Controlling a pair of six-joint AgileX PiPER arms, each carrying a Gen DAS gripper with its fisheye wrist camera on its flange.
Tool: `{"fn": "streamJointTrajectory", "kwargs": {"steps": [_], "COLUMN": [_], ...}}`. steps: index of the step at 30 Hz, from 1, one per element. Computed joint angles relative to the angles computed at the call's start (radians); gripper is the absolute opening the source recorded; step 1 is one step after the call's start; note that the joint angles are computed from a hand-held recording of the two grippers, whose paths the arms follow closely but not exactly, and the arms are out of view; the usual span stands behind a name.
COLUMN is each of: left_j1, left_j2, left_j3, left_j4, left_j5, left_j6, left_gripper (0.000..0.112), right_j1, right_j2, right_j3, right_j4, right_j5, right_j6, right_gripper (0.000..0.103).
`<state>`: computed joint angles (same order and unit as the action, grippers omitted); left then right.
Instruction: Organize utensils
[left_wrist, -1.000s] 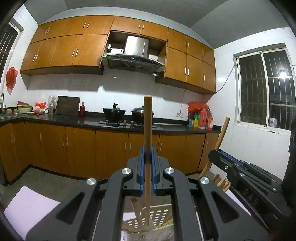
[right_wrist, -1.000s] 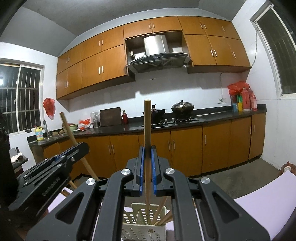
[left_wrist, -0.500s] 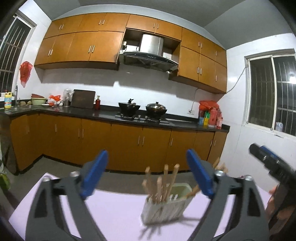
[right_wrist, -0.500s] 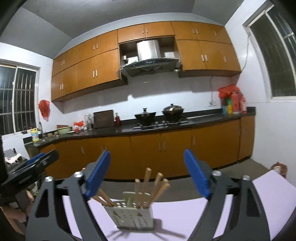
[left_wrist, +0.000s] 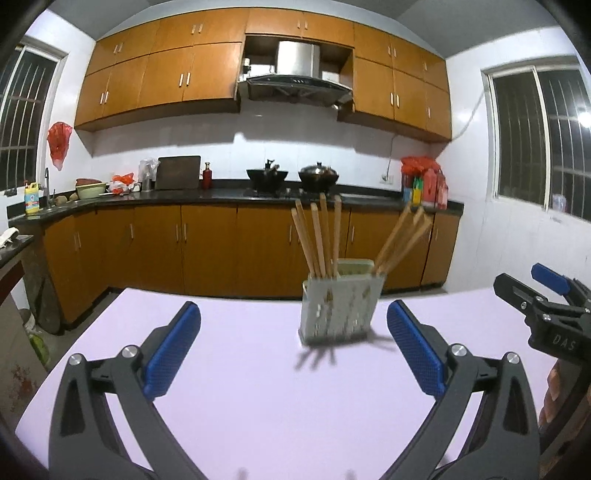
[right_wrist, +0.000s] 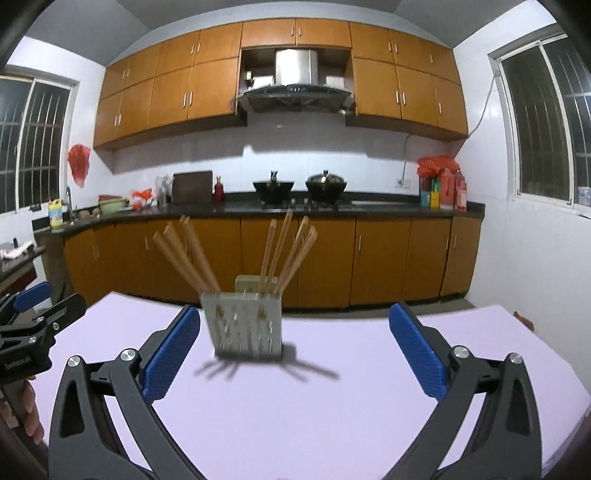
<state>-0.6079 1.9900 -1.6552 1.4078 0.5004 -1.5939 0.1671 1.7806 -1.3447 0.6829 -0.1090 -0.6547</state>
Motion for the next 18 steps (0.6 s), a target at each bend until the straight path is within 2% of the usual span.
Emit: {"fn": "streamJointTrajectory", "kwargs": {"steps": [5, 10, 18], "left_j1": [-0.041, -0.074, -0.072], "left_j2": [-0.019, -0.016, -0.001], "left_j3": [0.088, 0.138, 0.172], "left_j4": [0.066, 0.095, 0.087], "left_j5": [0.038, 0.071, 0.051], "left_j6": [-0.065, -0.107, -0.141], "left_gripper": [0.099, 0.099, 0.099], "right_j1": [0.011, 0.021, 0.020], "right_j2": [-0.035, -0.051, -0.047], "right_j3": [0.120, 0.208, 0.256], "right_j4": [-0.149, -0.161, -0.134], "right_j5": [-0.031, -0.062, -0.067], "right_j6": [0.180, 0.209, 0.210], "right_gripper": [0.101, 0.101, 0.101]}}
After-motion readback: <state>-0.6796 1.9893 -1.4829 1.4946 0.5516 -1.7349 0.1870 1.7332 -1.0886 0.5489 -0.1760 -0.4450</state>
